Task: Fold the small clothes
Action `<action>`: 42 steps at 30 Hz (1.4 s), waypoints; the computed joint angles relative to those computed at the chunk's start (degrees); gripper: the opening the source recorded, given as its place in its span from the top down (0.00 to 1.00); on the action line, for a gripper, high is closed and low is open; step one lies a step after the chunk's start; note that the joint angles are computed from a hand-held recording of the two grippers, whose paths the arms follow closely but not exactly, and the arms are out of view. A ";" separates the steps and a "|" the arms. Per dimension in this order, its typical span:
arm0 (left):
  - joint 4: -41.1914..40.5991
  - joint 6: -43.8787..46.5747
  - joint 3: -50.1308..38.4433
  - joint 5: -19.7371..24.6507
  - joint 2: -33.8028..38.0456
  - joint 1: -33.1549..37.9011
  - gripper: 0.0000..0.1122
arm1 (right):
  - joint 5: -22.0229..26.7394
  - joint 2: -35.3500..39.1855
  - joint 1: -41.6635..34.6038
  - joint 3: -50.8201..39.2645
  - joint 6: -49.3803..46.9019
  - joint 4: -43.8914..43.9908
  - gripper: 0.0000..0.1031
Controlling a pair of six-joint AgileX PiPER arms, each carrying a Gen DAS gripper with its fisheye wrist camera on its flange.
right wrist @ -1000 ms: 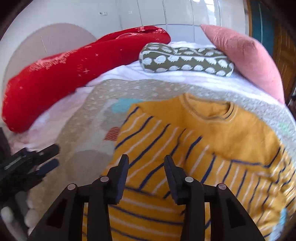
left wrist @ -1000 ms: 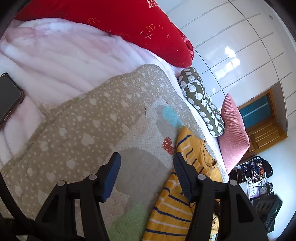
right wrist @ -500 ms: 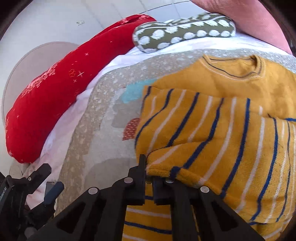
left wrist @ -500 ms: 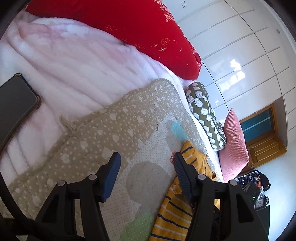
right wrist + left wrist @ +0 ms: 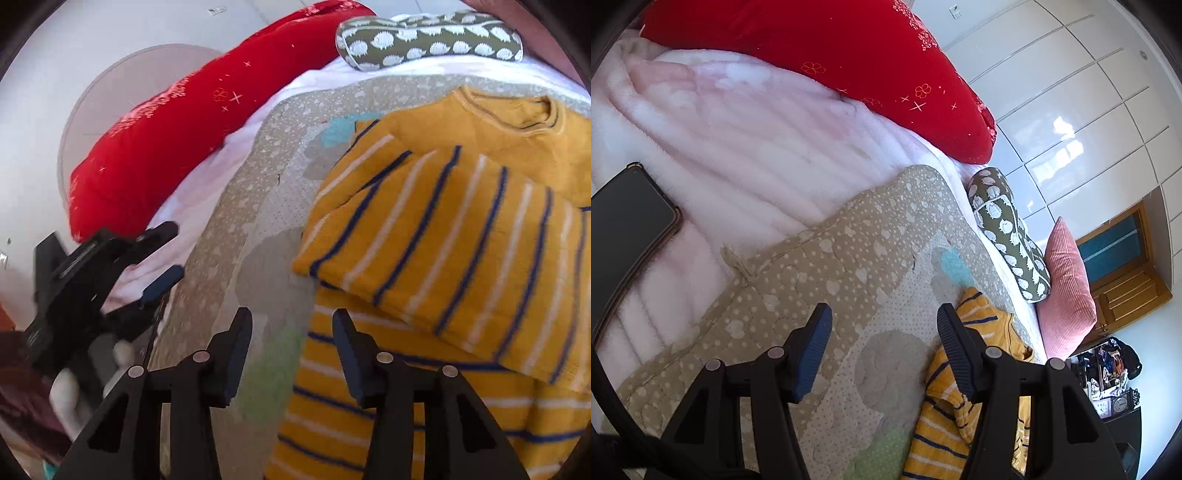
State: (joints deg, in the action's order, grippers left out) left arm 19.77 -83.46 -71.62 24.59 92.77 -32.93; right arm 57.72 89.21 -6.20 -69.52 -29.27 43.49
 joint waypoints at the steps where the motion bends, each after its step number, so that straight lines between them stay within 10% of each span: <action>1: 0.35 -0.24 -0.40 0.25 0.27 -0.34 0.48 | 1.35 -3.28 -3.81 1.42 -2.83 -0.72 0.53; 4: 1.52 -1.14 -1.38 0.95 1.04 -1.46 0.48 | -1.72 -10.88 -15.53 2.79 -4.96 -9.60 0.51; 9: 3.81 -1.13 -4.74 3.61 3.03 -4.23 0.48 | -8.22 -3.63 -27.85 -3.67 -0.40 -23.82 0.49; 17: 3.13 1.68 -8.64 5.93 5.93 -6.05 0.48 | -0.84 9.39 -30.33 -11.00 -3.53 -19.01 0.39; 19: 2.13 2.51 -8.42 5.60 5.97 -5.56 0.48 | -0.51 8.15 -27.84 -9.38 -4.40 -20.71 0.48; 20: 1.88 2.63 -8.37 5.58 6.01 -5.42 0.48 | -1.38 6.42 -26.31 -8.01 -5.60 -23.05 0.84; 21: 1.46 2.91 -8.31 5.54 6.05 -5.27 0.48 | -1.53 5.05 -24.97 -7.25 -5.97 -25.05 0.89; 30: -0.91 5.35 -8.70 5.48 6.43 -5.05 0.48 | -9.58 10.18 -16.25 -17.03 16.01 -57.18 0.87; 33: -3.09 7.68 -8.99 5.24 6.78 -4.87 0.48 | -5.59 14.71 -17.79 -20.88 14.43 -56.68 0.75; 38: -2.65 8.13 -9.86 5.82 7.19 -5.39 0.48 | -14.44 5.24 -21.72 -14.05 12.98 -49.41 0.32; 40: -2.86 8.66 -10.43 6.05 7.56 -5.85 0.48 | -15.54 1.83 -23.91 -13.01 12.17 -45.55 0.33; 42: -2.97 9.16 -11.40 6.67 8.05 -6.53 0.48 | -10.91 1.40 -27.81 -15.15 6.32 -35.68 0.59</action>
State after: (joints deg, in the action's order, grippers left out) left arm 16.80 -74.30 -83.02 31.26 100.82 -39.45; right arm 46.82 90.62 -34.01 -84.67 -22.95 7.81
